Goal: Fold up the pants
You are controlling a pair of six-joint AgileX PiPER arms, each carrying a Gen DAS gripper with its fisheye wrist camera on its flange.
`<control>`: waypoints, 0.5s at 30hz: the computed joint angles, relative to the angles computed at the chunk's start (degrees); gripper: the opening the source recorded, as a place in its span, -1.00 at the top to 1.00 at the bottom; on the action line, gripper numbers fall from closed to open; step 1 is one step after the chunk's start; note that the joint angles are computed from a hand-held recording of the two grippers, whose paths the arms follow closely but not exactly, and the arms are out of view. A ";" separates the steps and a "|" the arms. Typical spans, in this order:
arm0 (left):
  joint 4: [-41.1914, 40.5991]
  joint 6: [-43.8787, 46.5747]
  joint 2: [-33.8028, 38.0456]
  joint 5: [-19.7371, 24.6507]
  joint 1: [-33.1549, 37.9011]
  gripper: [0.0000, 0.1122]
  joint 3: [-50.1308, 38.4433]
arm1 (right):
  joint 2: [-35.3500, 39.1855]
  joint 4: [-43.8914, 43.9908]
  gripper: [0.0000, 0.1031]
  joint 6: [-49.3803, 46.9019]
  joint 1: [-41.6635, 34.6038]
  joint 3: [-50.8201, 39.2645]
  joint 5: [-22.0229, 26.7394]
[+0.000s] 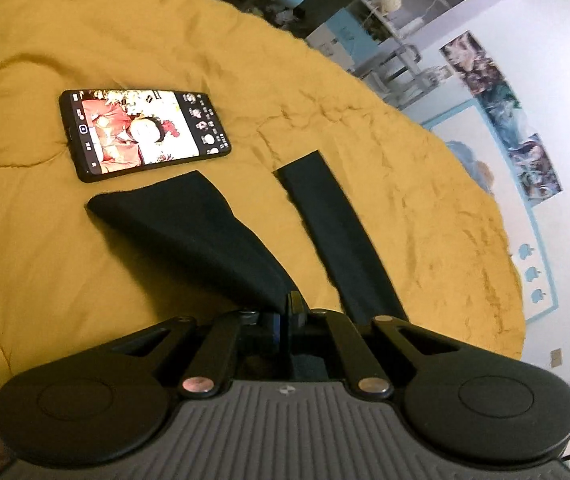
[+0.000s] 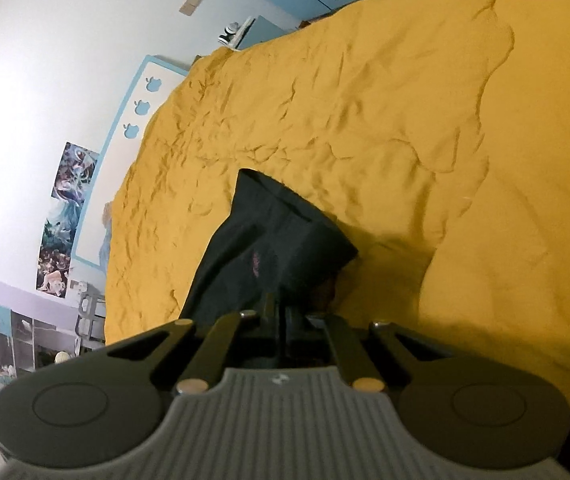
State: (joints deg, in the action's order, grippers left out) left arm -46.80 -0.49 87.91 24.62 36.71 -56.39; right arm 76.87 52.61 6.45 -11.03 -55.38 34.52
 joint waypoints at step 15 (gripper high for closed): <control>27.35 -30.82 26.06 19.01 -8.78 0.96 -46.00 | 30.73 -5.92 1.00 20.20 3.76 -42.69 8.27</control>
State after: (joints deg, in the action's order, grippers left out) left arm -19.45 -31.32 113.97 43.63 27.93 -102.39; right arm 107.60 46.68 26.65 -7.27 -98.07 42.79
